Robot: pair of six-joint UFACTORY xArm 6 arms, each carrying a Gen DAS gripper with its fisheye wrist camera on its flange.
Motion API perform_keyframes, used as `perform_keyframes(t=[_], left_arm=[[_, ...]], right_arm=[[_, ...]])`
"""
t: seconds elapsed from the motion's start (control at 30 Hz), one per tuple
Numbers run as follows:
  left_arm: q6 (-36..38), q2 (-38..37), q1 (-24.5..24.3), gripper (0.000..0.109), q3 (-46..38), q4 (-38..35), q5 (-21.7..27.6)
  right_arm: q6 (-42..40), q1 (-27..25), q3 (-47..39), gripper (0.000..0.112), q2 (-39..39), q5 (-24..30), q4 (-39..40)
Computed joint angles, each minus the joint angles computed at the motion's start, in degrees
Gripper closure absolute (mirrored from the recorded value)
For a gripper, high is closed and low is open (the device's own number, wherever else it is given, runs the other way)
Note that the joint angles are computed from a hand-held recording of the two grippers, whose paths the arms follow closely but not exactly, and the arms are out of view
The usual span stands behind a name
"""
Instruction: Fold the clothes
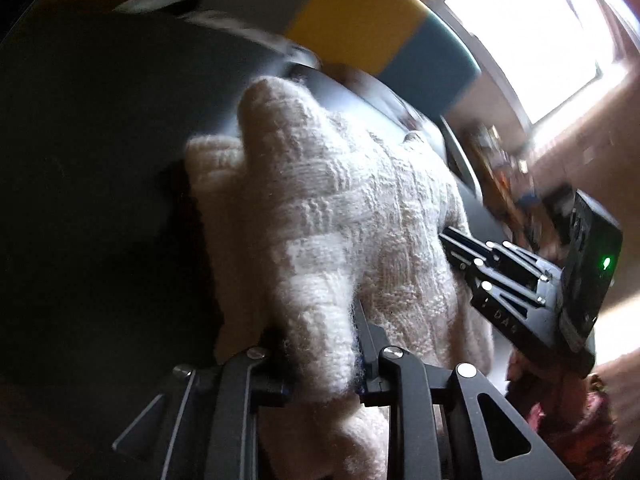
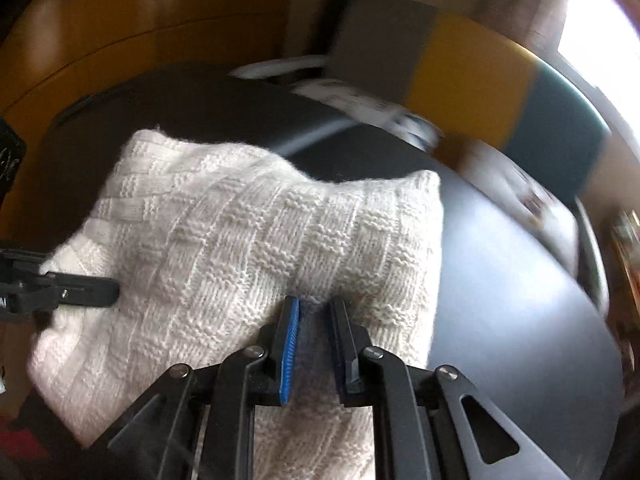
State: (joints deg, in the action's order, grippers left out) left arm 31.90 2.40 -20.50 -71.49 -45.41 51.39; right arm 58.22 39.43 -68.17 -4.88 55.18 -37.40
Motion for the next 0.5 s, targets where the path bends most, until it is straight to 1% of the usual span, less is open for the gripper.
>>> perform_keyframes(t=[0.03,0.13,0.2,0.23,0.3,0.33,0.37,0.43,0.5], left_arm=[[0.1,0.1,-2.2,0.083,-0.1,0.6,-0.9],[0.5,2.4,-7.0,0.083,-2.7,-0.1,0.2],[-1.0,3.8,-8.8,0.082,-4.7,0.9,0.3],[-2.1,4.3,-9.5,0.082,-5.6,1.8,0.1],[-1.8,4.0,-9.9,0.082,-6.2,1.6,-1.0],[-1.1,3.6,-9.5,0.082,-6.1,0.7,-1.0],[-0.3,3.2,-9.0,0.081,-5.9,-0.3,-0.8],[-1.1,3.2,-7.7,0.078,-6.1,-0.4,-0.2],[-3.6,1.9,-7.2,0.076,-4.6,1.2,-1.6]], right_arm=[[2.8,0.2,2.8,0.099,-2.8,1.3,-0.8],[9.7,1.3,9.9,0.099,-11.0,8.4,-2.5],[14.4,0.8,14.6,0.099,-16.7,9.9,-1.5],[16.4,0.3,16.7,0.099,-19.6,8.9,-1.1],[19.6,0.2,19.5,0.097,-24.4,6.4,-2.6],[19.8,0.7,20.0,0.097,-25.4,5.1,-4.1],[18.5,0.8,19.9,0.097,-25.2,3.8,-4.5],[15.4,-0.6,19.5,0.097,-23.1,0.8,-2.0],[14.0,-2.5,19.9,0.096,-20.9,-3.7,-0.3]])
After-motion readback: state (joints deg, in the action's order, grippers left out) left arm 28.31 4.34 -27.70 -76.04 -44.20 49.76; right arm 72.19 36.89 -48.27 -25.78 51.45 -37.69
